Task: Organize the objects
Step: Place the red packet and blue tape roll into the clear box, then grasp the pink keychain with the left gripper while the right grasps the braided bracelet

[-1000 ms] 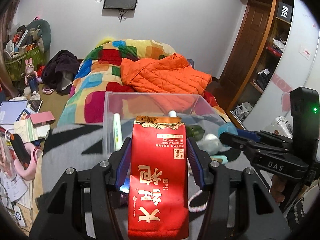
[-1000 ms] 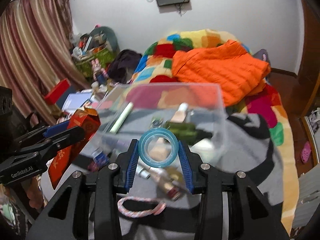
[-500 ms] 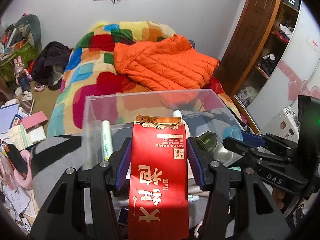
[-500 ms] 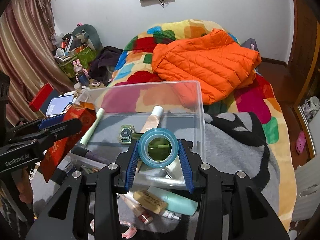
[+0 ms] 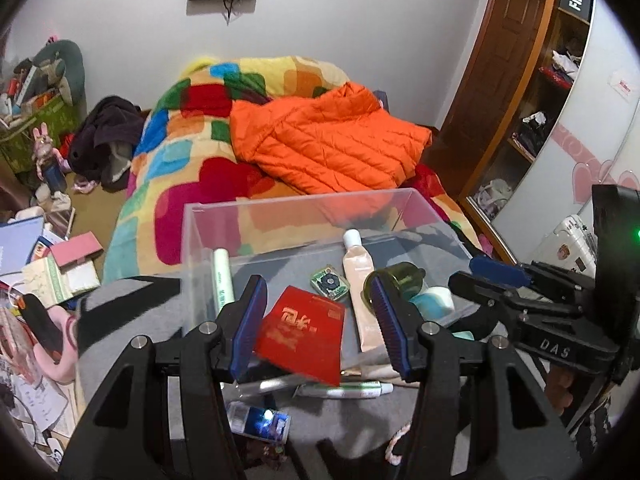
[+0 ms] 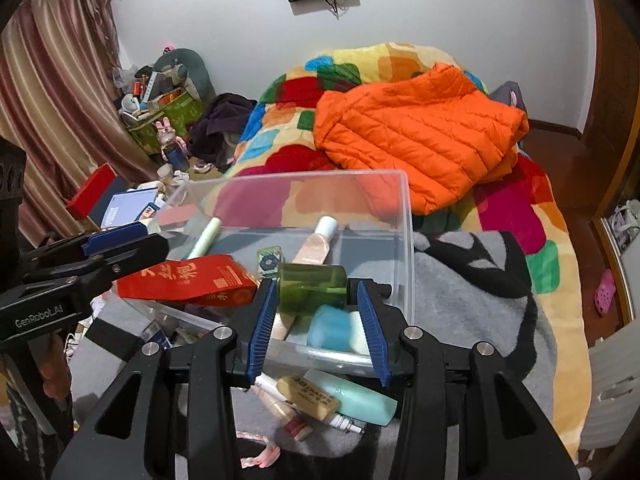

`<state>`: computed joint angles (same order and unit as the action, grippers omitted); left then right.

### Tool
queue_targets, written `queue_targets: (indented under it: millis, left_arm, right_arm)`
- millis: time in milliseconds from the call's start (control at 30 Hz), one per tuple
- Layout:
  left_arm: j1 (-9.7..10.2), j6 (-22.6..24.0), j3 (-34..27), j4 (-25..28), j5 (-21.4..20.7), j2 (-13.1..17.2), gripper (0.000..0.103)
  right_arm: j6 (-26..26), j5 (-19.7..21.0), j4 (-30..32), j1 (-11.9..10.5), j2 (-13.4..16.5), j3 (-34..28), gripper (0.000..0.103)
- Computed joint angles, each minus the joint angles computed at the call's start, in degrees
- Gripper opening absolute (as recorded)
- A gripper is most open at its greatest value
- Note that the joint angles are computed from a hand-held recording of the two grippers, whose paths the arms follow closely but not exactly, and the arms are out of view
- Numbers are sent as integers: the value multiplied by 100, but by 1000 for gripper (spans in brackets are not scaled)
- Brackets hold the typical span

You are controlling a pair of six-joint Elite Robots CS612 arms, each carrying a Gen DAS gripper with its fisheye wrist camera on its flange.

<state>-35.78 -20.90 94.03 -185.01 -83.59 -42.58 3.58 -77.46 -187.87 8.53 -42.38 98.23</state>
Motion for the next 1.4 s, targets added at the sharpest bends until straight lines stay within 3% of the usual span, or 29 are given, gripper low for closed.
queue_targets:
  millis: [167, 433, 900, 1100, 1200, 1233, 1300, 1400]
  left_arm:
    - [-50, 18, 341, -291, 207, -156, 61]
    - [-103, -123, 812, -275, 353, -275, 62]
    - [-75, -702, 1054, 111, -21, -74, 62]
    - [-170, -594, 1097, -47, 268, -27, 62]
    - [-230, -541, 1100, -95, 489, 0, 52]
    - [-256, -503, 1097, -90, 599, 7, 45]
    - [-262, -458, 1087, -118, 610, 22, 28]
    - [-266, -465, 1074, -170, 585, 45, 27]
  right_arm:
    - [-134, 2, -241, 8, -115, 190, 45]
    - [-264, -47, -406, -13, -230, 488, 49]
    - [-96, 351, 55, -90, -217, 845, 51]
    - [-198, 529, 377, 41, -102, 782, 51]
    - [-249, 508, 425, 116, -57, 764, 51]
    - [-247, 389, 334, 156, -42, 769, 51]
    - [-359, 219, 267, 214, -38, 773, 39]
    - [-404, 120, 234, 246, -31, 774, 22]
